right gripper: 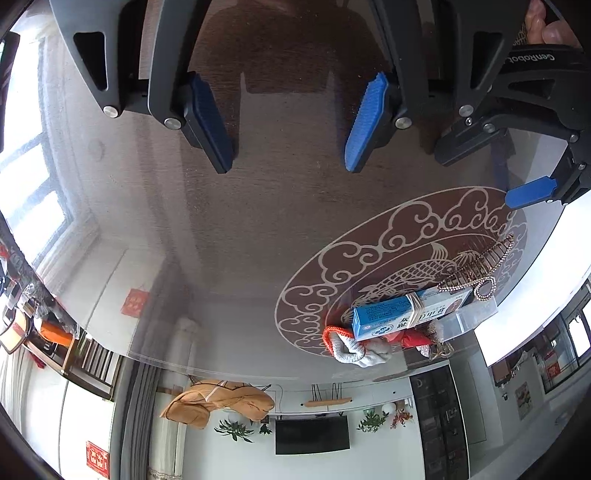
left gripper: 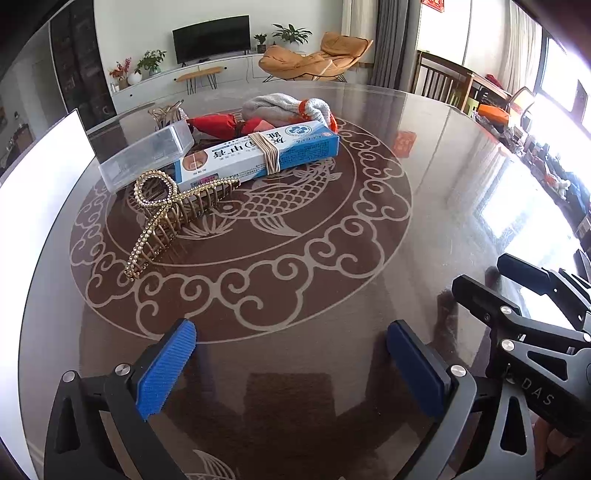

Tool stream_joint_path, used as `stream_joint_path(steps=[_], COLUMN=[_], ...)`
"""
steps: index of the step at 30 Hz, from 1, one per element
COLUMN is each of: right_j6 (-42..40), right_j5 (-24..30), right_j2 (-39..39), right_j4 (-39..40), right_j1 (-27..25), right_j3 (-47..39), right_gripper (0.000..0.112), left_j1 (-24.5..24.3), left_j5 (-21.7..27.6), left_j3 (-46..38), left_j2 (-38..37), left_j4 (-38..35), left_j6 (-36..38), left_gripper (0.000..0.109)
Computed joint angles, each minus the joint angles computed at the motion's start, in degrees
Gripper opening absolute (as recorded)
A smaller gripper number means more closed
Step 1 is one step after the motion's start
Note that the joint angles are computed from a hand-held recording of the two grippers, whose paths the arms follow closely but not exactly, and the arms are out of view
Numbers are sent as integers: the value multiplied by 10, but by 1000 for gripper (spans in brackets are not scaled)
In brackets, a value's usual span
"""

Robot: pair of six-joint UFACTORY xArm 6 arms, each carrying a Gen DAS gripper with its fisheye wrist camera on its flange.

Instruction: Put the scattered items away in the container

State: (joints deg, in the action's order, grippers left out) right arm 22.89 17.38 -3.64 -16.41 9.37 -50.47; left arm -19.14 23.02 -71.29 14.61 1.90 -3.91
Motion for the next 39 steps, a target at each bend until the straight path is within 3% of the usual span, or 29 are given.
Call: stream_joint_path(steps=[39], right_j6=[-7], right_j5=[-9], right_j2=[-1], right_j4=[11], right_j1=[-2], right_j3=[4], right_gripper=[66], left_j1=[0], left_j5=[-1], left_j3=[2], left_j2=[-1], left_j4=[13], left_j6=[-15], left_gripper=[103])
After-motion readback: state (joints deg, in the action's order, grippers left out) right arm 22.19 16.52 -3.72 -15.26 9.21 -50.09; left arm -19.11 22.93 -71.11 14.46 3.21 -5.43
